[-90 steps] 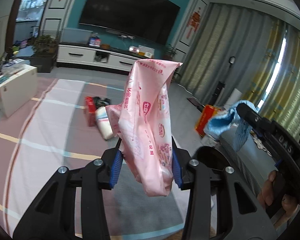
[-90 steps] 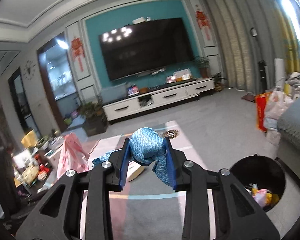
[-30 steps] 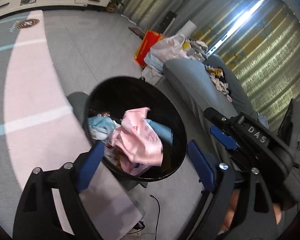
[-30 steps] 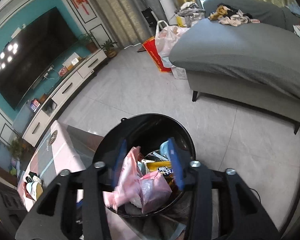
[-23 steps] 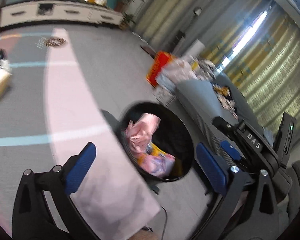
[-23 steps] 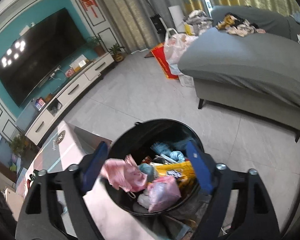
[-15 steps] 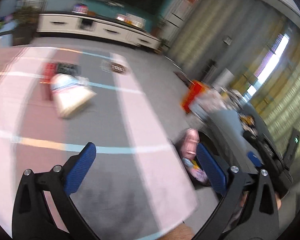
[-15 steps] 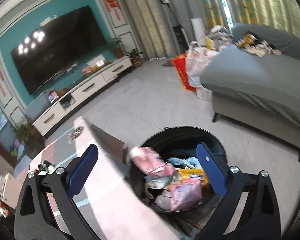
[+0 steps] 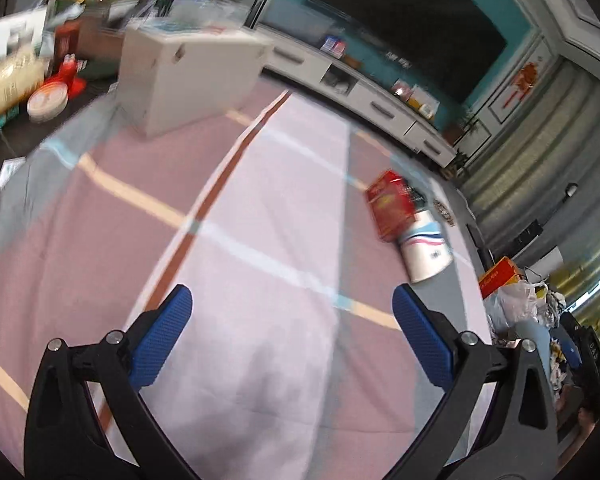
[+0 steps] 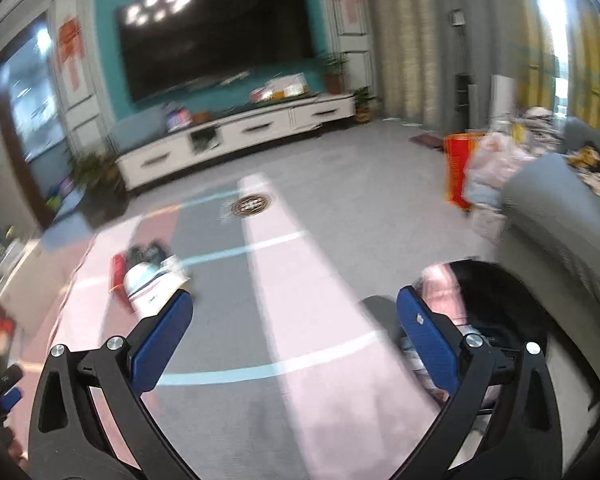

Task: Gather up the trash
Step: 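Return both open tools to the remaining trash on the rug, then grasp the red FILTER KINGS cigarette box with the right tool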

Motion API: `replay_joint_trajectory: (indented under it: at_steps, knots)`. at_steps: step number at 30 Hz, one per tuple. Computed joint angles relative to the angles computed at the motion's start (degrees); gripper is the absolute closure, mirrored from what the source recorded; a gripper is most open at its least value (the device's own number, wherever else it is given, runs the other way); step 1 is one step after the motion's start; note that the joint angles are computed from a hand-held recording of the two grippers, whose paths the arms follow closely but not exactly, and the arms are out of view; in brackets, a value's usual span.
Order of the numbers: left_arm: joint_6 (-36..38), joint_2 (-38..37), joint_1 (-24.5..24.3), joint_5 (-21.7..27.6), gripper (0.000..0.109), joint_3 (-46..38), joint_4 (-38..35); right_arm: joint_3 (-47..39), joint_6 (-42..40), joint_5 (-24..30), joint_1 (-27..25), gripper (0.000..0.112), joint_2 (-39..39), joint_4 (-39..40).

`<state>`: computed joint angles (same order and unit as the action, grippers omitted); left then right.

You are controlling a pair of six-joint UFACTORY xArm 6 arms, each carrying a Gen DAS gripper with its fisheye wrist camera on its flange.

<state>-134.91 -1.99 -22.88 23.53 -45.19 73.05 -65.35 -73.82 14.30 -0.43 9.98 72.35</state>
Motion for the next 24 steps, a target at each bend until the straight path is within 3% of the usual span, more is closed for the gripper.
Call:
replay_joint_trajectory:
  at_steps: [4,6,11,15,17,22,24]
  knots:
    - [-1.2,-1.5,1.2,0.9,0.009,2.1,-0.1,-3.7,10.3,7.0,4.3,0.013,2.9,-11.5]
    - [1.0,-2.4,1.5,0.8,0.009,2.9,-1.3,-7.8,17.2,8.9,7.5,0.02,6.0,-18.8]
    - [3.0,-3.5,0.9,2.2,0.009,3.7,-3.2,-18.3,31.1,8.5,16.0,0.055,15.0,-37.1]
    - [3.3,-4.2,1.8,1.5,0.009,4.9,-3.7,-26.9,46.0,9.0,19.8,0.069,23.0,-55.7]
    - [1.1,-4.9,2.7,0.1,0.009,5.9,-2.1,-32.6,52.2,11.9,20.7,0.076,27.5,-63.3]
    - [-2.0,-5.7,4.0,-1.8,0.009,6.9,0.6,-42.1,59.7,18.1,20.6,0.085,35.1,-71.7]
    - [-1.9,-5.7,4.0,-1.8,0.009,6.9,0.7,-42.5,60.5,18.2,20.3,0.088,36.0,-72.8]
